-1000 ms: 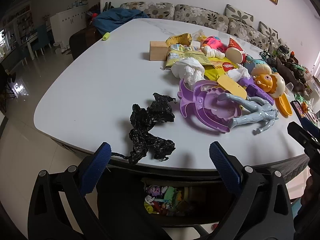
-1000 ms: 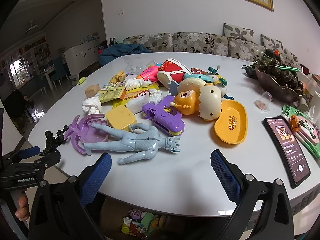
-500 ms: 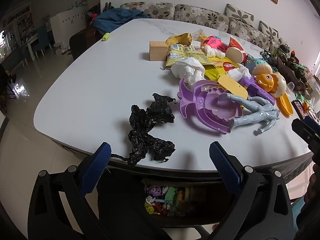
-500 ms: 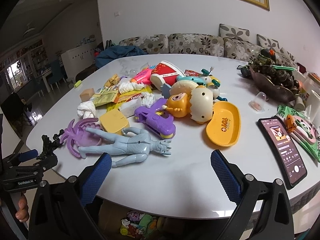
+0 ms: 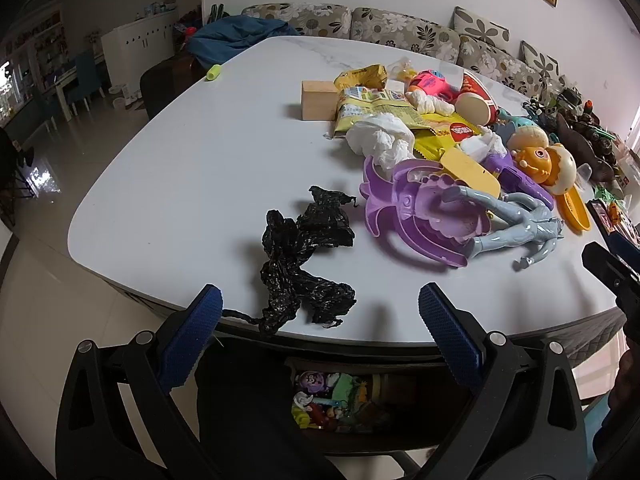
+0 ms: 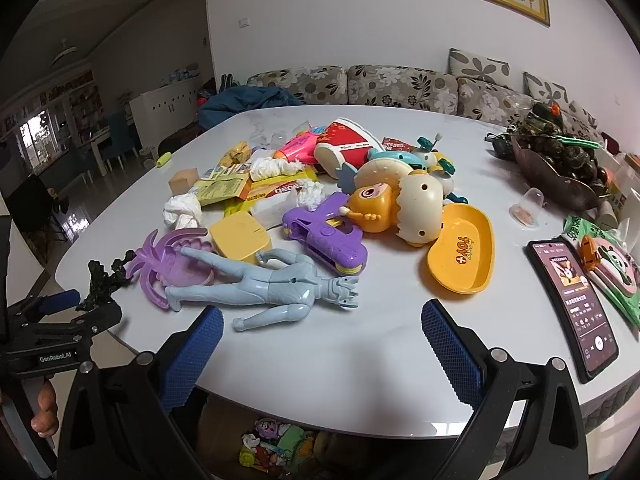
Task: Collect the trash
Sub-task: 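Move the left tool toward the crumpled black plastic bag, then grasp the black plastic bag with the left tool while the right tool grasps the grey figure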
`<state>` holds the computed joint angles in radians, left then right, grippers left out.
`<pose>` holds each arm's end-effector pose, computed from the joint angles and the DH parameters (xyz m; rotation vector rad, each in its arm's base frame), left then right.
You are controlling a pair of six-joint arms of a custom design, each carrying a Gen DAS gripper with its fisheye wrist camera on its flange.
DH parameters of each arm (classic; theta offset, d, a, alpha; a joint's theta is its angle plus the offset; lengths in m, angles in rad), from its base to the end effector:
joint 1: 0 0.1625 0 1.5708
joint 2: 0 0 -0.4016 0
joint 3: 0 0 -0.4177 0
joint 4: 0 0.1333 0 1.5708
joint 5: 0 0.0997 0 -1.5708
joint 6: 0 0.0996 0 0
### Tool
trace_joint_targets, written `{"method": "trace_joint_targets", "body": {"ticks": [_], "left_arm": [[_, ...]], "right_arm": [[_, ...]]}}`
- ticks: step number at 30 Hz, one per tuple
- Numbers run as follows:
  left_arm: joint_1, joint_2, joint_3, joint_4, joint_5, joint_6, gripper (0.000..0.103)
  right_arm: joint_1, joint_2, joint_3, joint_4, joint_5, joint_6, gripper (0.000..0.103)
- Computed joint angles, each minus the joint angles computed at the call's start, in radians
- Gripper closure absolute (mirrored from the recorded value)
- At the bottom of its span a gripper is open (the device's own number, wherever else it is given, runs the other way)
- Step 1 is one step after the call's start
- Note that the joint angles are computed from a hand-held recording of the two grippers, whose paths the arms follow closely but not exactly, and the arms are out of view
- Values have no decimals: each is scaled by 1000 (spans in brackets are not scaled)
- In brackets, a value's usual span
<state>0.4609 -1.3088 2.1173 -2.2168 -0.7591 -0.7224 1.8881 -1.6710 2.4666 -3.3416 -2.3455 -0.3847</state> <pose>-0.3383 -0.3975 0.1645 0.5518 2.3704 -0.7085 0.1750 -0.3288 0.3063 0.2984 -2.1492 1.0949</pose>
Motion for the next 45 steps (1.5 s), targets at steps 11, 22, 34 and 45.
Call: {"method": "trace_joint_targets", "body": {"ticks": [11,22,34,45], "left_arm": [[3,-2,0,2,6,-3,7],[-15,-68,39,48,32,-54,7],[-33,-64,98,-126,18,87,7],[54,116,-31,-260,12,300,97]], "right_arm": [[-21,-23,-15,97,99,-73,5],[-80,56,-165,433,237,-409,5],[-187,43,-284,680,282,-289,33],[-212,-255,-126,647,568,-129,33]]}}
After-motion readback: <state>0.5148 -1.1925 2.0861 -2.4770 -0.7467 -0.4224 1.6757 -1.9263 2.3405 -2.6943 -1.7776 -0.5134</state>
